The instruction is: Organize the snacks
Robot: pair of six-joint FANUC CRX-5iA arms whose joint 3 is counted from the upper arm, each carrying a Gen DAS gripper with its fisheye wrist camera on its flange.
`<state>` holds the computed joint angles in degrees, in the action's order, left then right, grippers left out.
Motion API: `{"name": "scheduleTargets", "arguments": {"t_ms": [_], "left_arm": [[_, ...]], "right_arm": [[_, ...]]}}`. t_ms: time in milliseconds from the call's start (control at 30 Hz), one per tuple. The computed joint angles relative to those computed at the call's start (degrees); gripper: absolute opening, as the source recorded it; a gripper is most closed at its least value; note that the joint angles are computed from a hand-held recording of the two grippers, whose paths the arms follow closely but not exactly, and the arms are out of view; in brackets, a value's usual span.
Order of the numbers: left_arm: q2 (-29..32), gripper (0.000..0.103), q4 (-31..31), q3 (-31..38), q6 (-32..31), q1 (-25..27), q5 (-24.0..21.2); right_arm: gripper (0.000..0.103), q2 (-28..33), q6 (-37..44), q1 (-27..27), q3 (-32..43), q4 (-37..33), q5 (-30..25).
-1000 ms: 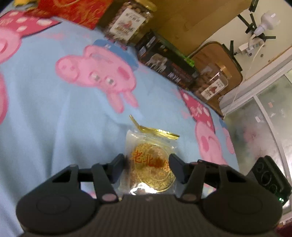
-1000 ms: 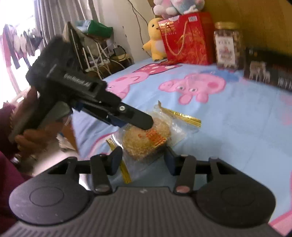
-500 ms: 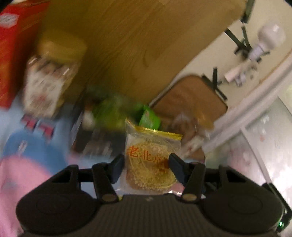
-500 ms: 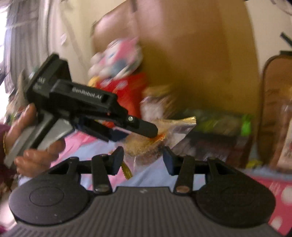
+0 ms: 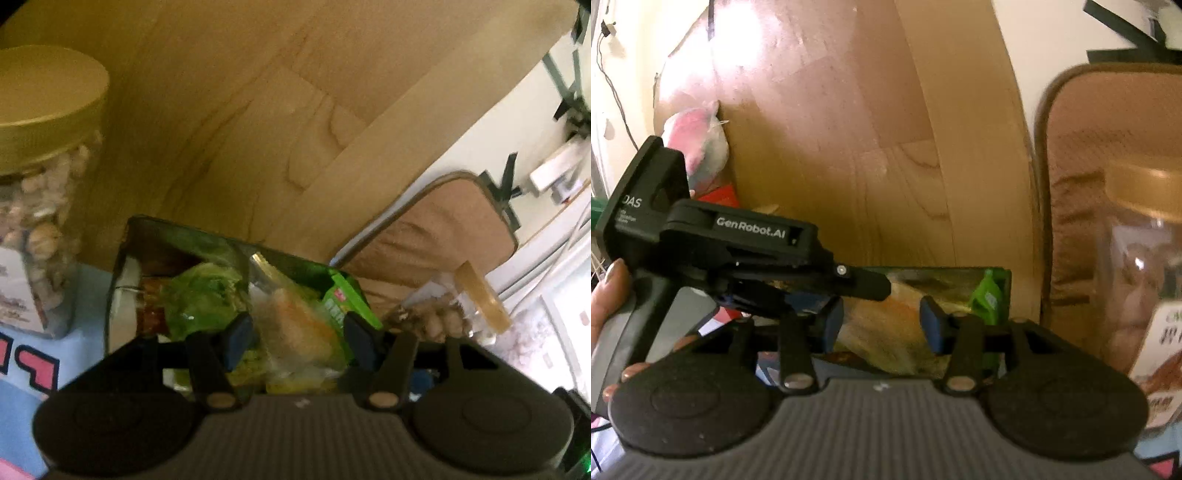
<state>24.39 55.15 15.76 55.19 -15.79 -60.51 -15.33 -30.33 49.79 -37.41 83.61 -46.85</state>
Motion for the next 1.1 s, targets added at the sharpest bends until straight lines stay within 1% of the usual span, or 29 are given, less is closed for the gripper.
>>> {"name": "scheduleTargets", "arguments": {"t_ms": [100,167,233,267,300,400,433,467,533,600,700,767,833,900,1000,1100], "left_arm": [[-3.6,0.059,1.8,-4.2,-2.5,0.9,1.9],[-7.1,0.059,2.1,-7.7,-4.7,1.4,3.1],[-12.1,0.061,3.1,-13.5,-9.2,1.8,5.4],[-14.8,0.064,2.7,-16.2,-11.2,2.0,7.1],[-17.9,0.071,1.9,-19.5,-13.3,1.8,9.5],[-27.4,0.080,0.3,-30.0,-20.5,1.0,18.0],[-30.2,0.081,0.4,-33.4,-22.4,1.1,19.6],[-32.3,0.085,0.6,-35.8,-23.3,1.2,20.4],[-36.8,0.092,1.0,-40.6,-24.0,1.8,22.1],[-41.1,0.100,1.3,-44.9,-24.5,1.9,24.6],[-47.0,0.103,1.4,-50.3,-26.1,1.8,27.7],[-49.6,0.103,0.3,-52.0,-26.7,2.4,27.7],[-51.7,0.103,-1.4,-52.6,-25.7,3.9,25.8],[-53.4,0.103,-3.2,-52.9,-24.3,5.6,23.8],[-54.6,0.103,-4.5,-53.3,-23.8,6.8,22.9],[-54.5,0.103,-9.5,-51.5,-21.4,8.5,19.3]], "right_arm": [[0.049,0.1,-1.4,3.4,0.1,0.4,-5.3],[0.049,-0.7,-4.3,5.9,-0.8,1.5,-7.9],[0.049,-1.4,-8.1,10.1,-1.7,1.1,-11.8],[0.049,-1.6,-10.1,12.9,-1.9,0.3,-14.6],[0.049,-1.6,-11.9,15.5,-2.1,-0.5,-17.2],[0.051,-0.6,-17.5,24.1,-1.6,-3.9,-25.8],[0.052,0.1,-19.1,26.9,-1.4,-5.1,-28.6],[0.053,1.3,-20.5,29.6,-0.5,-6.7,-31.9],[0.054,3.6,-22.0,33.2,1.2,-9.4,-36.2],[0.055,5.3,-21.7,35.7,2.9,-11.8,-38.6],[0.057,6.9,-22.0,38.1,4.5,-13.3,-40.3],[0.060,7.7,-24.3,39.3,4.9,-13.1,-41.1],[0.067,9.1,-25.1,40.4,6.4,-13.9,-41.8],[0.071,10.6,-24.2,41.2,7.9,-14.5,-43.0],[0.079,12.8,-24.7,42.5,9.9,-15.2,-45.3],[0.085,14.1,-24.8,43.1,11.4,-16.1,-46.6]]}}
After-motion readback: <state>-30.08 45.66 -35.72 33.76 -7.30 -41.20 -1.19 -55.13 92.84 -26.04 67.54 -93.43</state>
